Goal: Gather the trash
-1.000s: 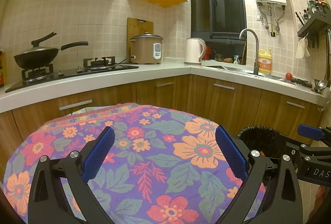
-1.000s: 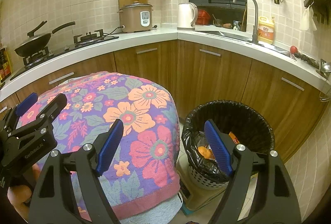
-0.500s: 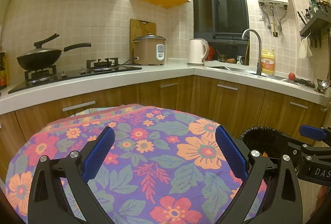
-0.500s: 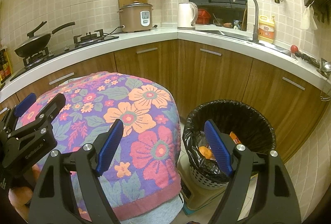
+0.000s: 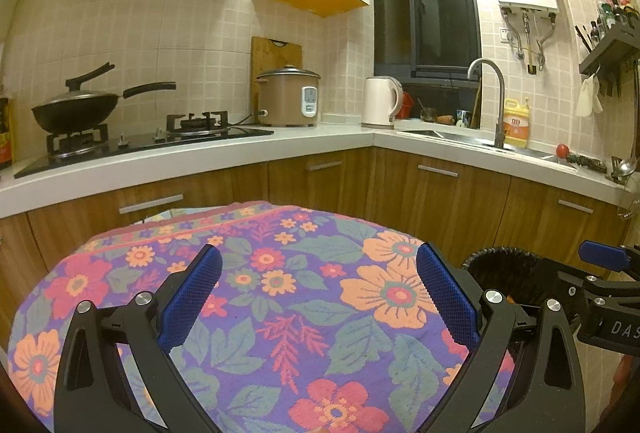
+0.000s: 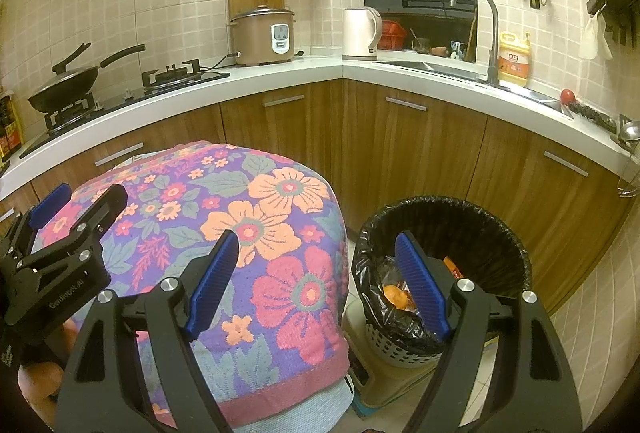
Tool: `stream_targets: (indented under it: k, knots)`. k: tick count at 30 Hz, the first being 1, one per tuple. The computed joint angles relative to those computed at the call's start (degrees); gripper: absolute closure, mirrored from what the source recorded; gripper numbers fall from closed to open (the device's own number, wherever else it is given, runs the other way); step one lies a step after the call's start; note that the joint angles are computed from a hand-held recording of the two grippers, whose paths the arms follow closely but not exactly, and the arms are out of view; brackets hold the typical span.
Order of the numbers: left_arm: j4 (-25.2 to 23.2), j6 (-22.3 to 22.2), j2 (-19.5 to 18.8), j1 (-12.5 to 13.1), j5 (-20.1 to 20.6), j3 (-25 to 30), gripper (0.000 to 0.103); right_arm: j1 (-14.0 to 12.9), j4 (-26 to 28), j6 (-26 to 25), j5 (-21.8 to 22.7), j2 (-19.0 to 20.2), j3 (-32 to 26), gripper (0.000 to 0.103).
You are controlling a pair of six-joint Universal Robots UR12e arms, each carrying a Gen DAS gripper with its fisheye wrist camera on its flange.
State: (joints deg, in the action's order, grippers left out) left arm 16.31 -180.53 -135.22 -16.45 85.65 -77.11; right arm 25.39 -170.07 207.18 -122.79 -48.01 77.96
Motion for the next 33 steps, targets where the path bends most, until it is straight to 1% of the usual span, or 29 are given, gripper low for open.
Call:
stream_targets:
  k: [5, 8, 13, 21, 33]
  knots:
    - [0.1, 0.0, -0.1, 0.0, 0.2, 0.1, 0.008, 0.0, 0.2, 0.1, 0.0, -0.1, 0.0, 0.027]
    - [0.6, 0.5, 0.1, -0.4, 1.7, -0.2, 0.008, 0.0, 0.3, 0.1, 0.0, -0.1, 0.0, 0.027]
    - [0.8, 0.6, 0.3, -0.7, 2.2, -0.5, 0.008, 0.0, 0.6, 0.2, 0.1, -0.1, 0.0, 0.027]
    - [0.3, -0.3, 0.5, -0.7, 2.2, -0.6, 0.008, 0.0, 0.5, 0.2, 0.0, -0.1, 0.1, 0.027]
    - [0.3, -0.6, 0.5, -0.7, 2.6, -0.6, 0.008, 0.1, 0.7, 0.2, 0.0, -0.1, 0.0, 0.027]
